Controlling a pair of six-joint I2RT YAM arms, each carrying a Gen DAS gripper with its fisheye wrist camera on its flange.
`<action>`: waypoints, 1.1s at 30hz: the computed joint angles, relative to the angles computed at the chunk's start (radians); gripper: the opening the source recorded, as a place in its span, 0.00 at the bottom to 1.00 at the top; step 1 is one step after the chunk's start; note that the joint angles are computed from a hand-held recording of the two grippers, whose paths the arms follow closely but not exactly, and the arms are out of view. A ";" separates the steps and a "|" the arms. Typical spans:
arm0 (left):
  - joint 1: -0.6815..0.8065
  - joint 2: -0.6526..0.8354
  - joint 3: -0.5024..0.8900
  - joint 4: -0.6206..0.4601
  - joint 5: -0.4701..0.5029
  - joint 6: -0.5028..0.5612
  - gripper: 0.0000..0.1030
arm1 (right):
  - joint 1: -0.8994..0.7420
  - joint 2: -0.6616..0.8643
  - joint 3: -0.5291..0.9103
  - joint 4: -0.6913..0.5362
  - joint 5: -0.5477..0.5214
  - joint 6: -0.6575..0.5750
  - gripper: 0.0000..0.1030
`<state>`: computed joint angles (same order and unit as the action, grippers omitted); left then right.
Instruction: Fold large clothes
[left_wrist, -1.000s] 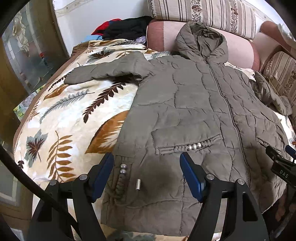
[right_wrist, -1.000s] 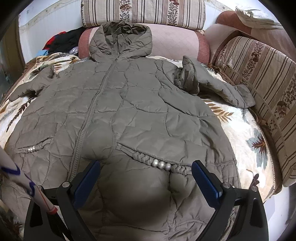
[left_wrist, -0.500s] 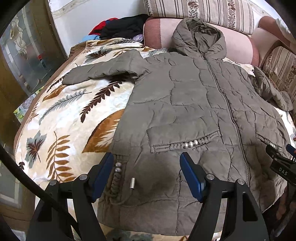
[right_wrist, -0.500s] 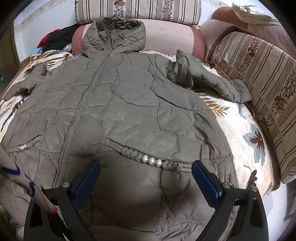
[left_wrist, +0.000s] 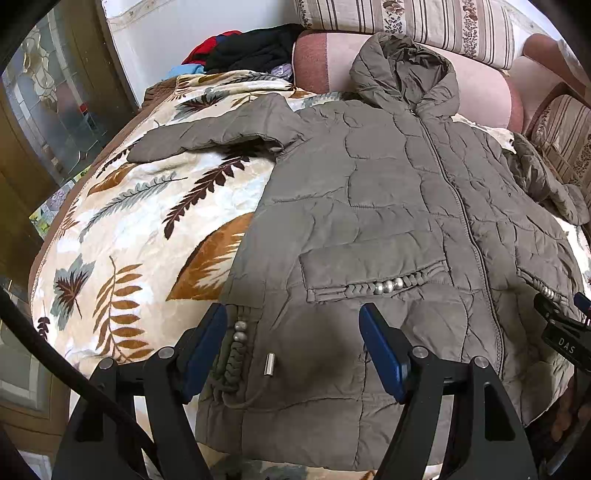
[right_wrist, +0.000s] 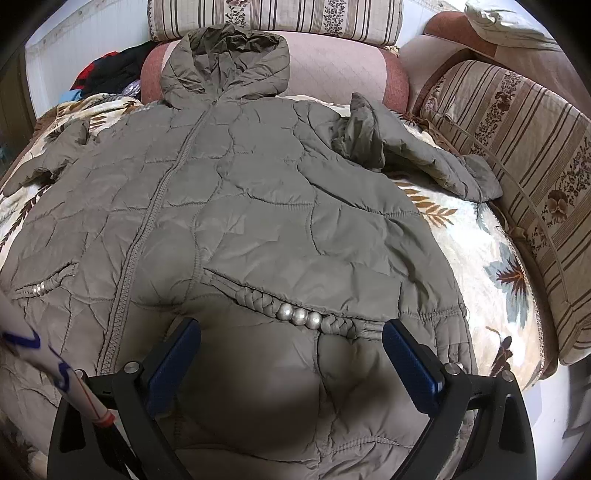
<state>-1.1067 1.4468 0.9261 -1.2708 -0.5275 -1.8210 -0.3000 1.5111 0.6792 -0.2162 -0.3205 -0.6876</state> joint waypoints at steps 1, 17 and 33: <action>-0.001 -0.001 -0.001 0.001 0.000 0.000 0.71 | 0.000 0.003 0.002 0.000 0.001 0.000 0.97; -0.003 -0.008 -0.033 0.030 0.012 -0.012 0.71 | 0.012 0.004 -0.003 0.008 0.023 0.000 0.97; 0.020 -0.104 -0.122 0.068 0.020 -0.021 0.71 | 0.053 -0.026 -0.032 0.032 0.077 0.011 0.97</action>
